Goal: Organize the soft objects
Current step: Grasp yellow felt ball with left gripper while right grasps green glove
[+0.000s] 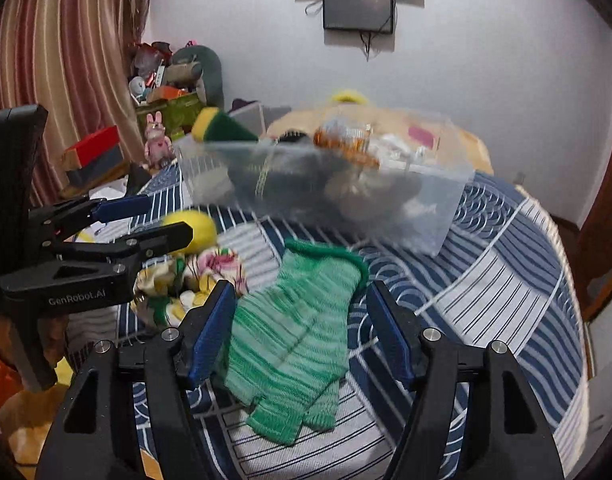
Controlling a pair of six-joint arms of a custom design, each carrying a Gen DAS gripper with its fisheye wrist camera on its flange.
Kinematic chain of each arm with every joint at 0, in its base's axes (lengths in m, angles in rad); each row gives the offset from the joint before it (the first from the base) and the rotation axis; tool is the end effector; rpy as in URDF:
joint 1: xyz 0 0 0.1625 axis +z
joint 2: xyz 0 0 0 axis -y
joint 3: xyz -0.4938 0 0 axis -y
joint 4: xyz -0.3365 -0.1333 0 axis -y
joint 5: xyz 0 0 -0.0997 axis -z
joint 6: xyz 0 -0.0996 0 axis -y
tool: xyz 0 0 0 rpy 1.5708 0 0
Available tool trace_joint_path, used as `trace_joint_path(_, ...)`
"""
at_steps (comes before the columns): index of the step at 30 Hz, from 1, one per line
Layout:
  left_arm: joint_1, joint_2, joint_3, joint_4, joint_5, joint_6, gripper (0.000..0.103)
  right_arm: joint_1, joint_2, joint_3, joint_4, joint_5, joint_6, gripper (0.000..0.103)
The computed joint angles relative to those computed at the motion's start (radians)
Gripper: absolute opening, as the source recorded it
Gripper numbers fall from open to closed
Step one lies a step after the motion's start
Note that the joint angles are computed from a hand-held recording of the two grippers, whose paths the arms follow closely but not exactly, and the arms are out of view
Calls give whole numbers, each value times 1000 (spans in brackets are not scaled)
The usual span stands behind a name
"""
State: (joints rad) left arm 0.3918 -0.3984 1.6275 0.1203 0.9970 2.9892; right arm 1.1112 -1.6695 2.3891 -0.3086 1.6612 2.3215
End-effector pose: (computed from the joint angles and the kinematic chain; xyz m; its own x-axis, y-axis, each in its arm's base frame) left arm -0.3804 -0.3599 -0.0665 -0.5627 0.6657 -0.4901 0.8258 0.4791 -0.2974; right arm -0.0019 -0.2841 0.3011 -0.7134 0.0901 0.6949 -0.5049 0.6215 -0.5990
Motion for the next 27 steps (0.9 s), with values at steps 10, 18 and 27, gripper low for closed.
trace_joint_path(10, 8, 29, -29, 19, 37, -5, 45, -120, -27, -1, 82, -132, -12, 23)
trace_joint_path(18, -8, 4, 6, -28, 28, 17, 43, -165, -99, 39, 42, -182, -14, 10)
trace_joint_path(27, -37, -60, 42, -96, 23, 56, 43, -255, -247, 42, 99, -325, -8, 10)
